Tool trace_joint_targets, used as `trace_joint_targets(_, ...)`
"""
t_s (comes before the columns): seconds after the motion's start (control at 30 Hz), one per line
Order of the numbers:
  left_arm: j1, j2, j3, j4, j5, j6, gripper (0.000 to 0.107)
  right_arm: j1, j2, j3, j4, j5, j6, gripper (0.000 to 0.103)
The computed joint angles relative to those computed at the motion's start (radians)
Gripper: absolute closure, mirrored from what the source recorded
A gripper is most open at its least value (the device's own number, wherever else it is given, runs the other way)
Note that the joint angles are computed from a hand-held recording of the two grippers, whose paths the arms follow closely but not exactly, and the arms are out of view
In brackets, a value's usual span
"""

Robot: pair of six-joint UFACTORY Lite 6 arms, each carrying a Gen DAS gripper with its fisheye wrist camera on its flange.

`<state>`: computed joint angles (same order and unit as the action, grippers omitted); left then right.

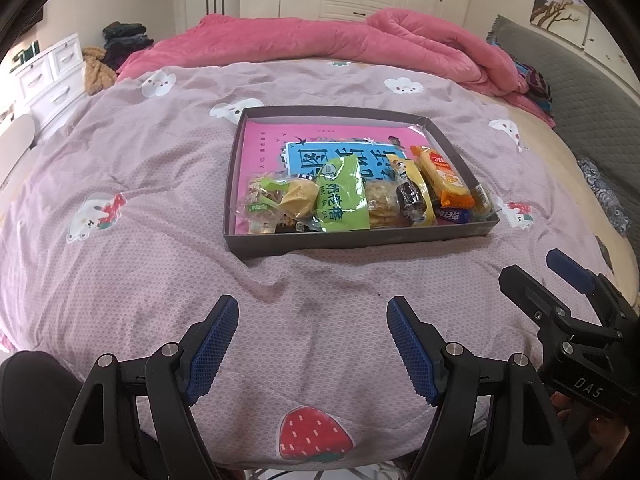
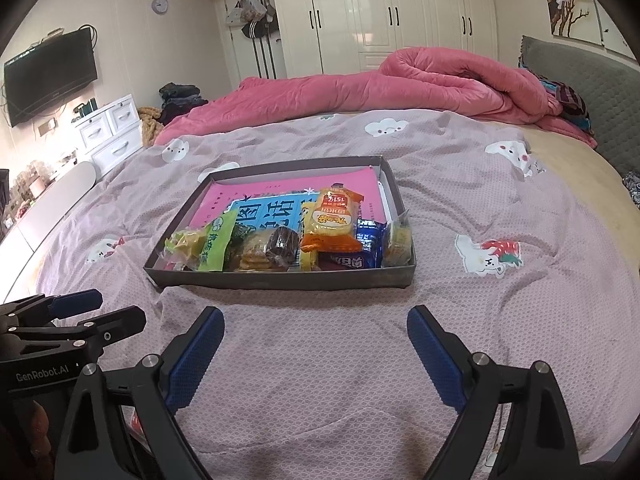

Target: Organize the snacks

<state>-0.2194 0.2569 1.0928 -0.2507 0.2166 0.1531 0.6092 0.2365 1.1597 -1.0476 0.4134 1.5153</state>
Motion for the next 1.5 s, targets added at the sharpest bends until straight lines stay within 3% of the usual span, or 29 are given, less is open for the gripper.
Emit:
trace_joint_targets(1.17,-0.007,0.006,0.000,0.050,0.002,-0.054,0.029,-0.010,-0.011,-0.019,-0.006,0.011,0.006,0.010)
trace_joint_targets(1.43,-0.008,0.001,-0.007,-0.049,-0.005,0.050,0.029,-0.011,-0.010,-0.019,-0.005,0.007,0.006,0.010)
trace_joint_targets(1.5,0.003,0.002,-0.008,-0.163,-0.009,0.166,0.029,-0.018,-0.010,-0.023,0.001,0.001,0.000,0.010)
